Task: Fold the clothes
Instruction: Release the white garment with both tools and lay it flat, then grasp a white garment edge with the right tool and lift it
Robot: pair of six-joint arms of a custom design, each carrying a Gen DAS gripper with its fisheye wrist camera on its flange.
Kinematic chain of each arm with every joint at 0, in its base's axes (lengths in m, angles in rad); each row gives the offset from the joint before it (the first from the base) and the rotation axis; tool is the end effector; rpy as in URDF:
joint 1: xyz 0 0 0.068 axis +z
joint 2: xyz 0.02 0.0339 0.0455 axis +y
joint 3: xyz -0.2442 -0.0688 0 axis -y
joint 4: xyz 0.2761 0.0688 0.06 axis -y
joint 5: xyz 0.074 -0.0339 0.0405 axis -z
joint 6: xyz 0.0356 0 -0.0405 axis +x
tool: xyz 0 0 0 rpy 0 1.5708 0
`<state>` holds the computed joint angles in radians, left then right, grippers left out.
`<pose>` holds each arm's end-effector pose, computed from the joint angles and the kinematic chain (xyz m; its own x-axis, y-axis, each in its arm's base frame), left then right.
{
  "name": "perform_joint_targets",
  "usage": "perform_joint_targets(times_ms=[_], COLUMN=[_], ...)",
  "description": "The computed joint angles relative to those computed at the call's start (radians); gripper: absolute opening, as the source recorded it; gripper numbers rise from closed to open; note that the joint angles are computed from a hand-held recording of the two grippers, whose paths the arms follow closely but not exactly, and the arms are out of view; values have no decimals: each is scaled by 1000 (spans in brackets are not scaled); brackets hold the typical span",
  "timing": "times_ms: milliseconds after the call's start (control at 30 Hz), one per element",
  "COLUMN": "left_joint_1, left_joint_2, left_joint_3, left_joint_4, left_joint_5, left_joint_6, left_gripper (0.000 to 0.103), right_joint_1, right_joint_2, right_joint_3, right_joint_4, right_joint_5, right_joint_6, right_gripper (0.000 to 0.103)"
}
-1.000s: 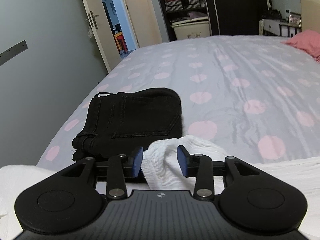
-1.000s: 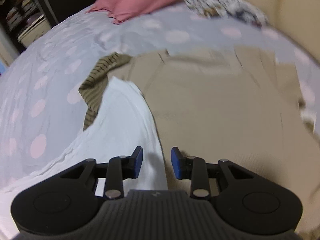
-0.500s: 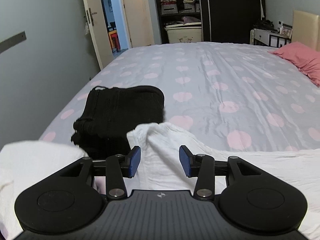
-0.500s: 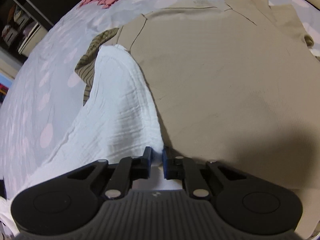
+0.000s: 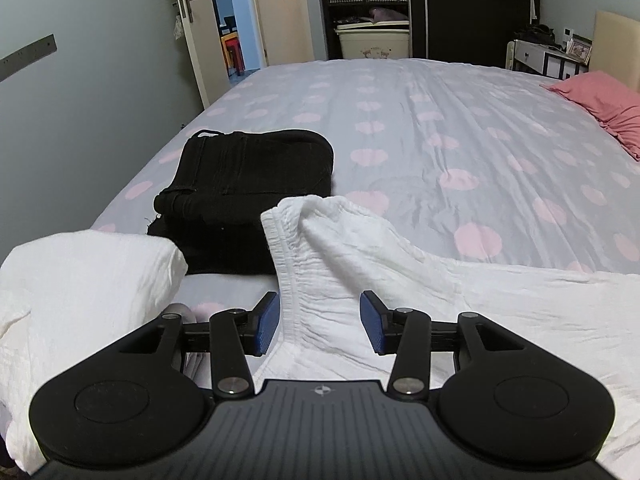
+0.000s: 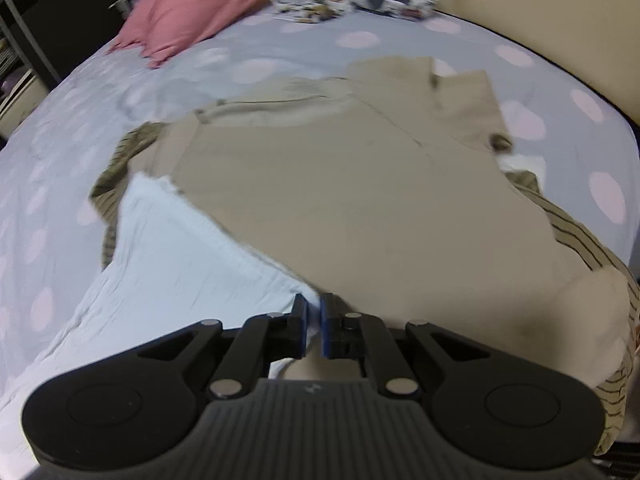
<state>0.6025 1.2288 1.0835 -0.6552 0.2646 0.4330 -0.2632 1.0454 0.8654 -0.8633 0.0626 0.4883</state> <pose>0.2487 0.1598 0.2852 -0.7033 0.0078 -0.7108 -0.1122 0.9862 0.1218 0.2264 -0.0633 0.2397 -0.6007 0.6468 -0.4699 0.6476 0.7384 0.1884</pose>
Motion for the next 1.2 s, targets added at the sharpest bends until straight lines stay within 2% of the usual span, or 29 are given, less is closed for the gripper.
perform_joint_targets(times_ms=[100, 300, 533, 767, 1000, 1033, 1100, 1133, 1200], left_joint_1=[12, 43, 126, 261, 396, 414, 442, 455, 472], left_joint_2=[-13, -55, -137, -214, -237, -241, -248, -254, -273], left_joint_3=[-12, -41, -119, -205, -232, -234, -239, -242, -257], left_joint_4=[-9, -56, -131, -207, -289, -300, -319, -331, -344], left_joint_5=[4, 49, 141, 198, 232, 239, 251, 257, 267], left_joint_6=[17, 71, 249, 454, 580, 600, 641, 670, 732], left_gripper=[42, 42, 43, 44, 44, 44, 44, 45, 45], right_joint_1=[-39, 29, 140, 435, 818, 875, 976, 1032, 1127], right_joint_2=[2, -39, -175, -246, -189, -166, -111, -72, -6], right_joint_3=[-23, -4, -39, -85, -110, -111, -109, -102, -94], right_joint_4=[28, 12, -6, -14, 37, 51, 74, 80, 97], right_joint_5=[-55, 11, -31, -12, 107, 119, 154, 181, 231], right_joint_6=[-21, -76, -102, -153, -222, -245, -293, -326, -394], right_gripper=[8, 21, 23, 24, 24, 25, 37, 46, 48])
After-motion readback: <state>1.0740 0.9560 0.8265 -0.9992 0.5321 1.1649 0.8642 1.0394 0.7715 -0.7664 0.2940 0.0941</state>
